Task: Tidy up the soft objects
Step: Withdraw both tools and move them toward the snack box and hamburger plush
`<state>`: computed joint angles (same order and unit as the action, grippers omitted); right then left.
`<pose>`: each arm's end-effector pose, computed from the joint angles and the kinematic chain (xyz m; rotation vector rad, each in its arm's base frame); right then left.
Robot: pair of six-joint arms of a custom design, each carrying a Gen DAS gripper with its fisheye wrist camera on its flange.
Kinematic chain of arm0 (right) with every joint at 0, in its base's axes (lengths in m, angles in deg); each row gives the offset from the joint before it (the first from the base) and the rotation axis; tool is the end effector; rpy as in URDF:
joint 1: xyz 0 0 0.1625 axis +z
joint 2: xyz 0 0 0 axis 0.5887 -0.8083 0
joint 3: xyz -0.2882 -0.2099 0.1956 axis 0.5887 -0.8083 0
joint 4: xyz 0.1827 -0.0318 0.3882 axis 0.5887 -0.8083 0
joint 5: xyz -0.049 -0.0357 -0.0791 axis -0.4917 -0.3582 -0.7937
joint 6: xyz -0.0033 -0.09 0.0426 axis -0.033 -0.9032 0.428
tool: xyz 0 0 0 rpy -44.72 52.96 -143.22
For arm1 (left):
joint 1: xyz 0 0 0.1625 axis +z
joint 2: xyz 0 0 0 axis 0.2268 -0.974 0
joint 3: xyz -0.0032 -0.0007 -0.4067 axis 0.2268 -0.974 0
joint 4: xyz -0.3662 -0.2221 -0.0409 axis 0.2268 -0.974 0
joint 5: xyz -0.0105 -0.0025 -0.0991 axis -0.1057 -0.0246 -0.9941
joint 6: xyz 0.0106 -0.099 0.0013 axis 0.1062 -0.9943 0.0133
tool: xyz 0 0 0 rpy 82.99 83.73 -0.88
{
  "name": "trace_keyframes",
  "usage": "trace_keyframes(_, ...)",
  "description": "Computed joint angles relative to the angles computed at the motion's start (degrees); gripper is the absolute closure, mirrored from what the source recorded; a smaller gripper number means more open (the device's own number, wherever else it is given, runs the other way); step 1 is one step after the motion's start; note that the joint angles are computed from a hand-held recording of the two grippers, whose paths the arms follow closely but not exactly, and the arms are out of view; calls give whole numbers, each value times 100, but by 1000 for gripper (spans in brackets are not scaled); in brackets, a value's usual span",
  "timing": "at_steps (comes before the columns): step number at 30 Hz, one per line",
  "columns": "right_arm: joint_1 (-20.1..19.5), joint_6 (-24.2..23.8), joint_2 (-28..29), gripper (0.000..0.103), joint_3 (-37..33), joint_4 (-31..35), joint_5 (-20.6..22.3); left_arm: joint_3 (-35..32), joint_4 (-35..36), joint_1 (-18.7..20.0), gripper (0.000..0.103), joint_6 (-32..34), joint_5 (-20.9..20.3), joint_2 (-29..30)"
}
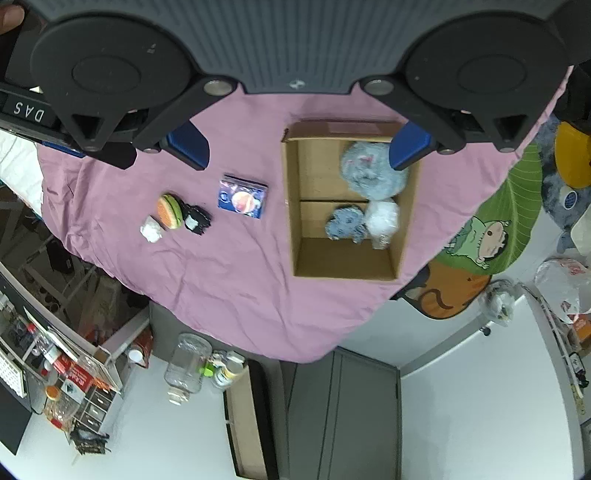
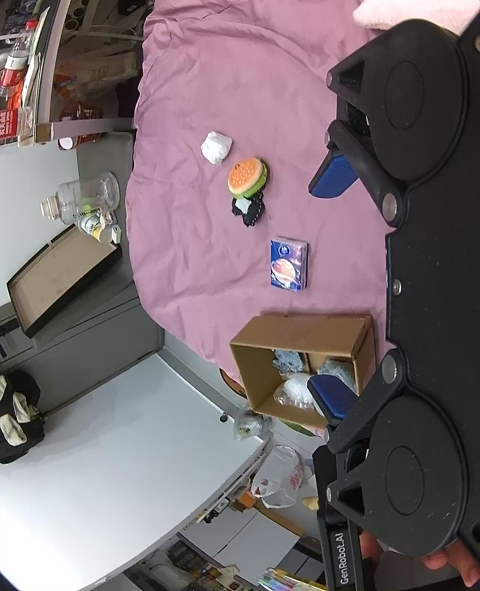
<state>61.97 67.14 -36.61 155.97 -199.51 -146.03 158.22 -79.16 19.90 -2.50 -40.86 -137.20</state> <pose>0.2111 -0.6819 0.4139 0.6698 -2.7368 0.6525 -0.4736 -0.5652 0.1858 -0.1810 2.2370 -0.9218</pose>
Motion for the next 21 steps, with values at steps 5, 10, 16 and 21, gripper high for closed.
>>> trace_keyframes(5, -104, 45, 101, 0, -176, 38, -26, -313, -136, 97, 0, 401, -123, 294)
trace_keyframes(10, -225, 113, 232, 0, -416, 45, -46, -611, -177, 201, 1, 357, -188, 548)
trace_keyframes(16, -363, 279, 447, 0, -825, 257, 27, -1138, 6, 320, 1, 394, -99, 949)
trace_keyframes(21, -451, 295, 673, 0, -1193, 420, 46, -1471, -249, 425, 1, 805, -82, 1250)
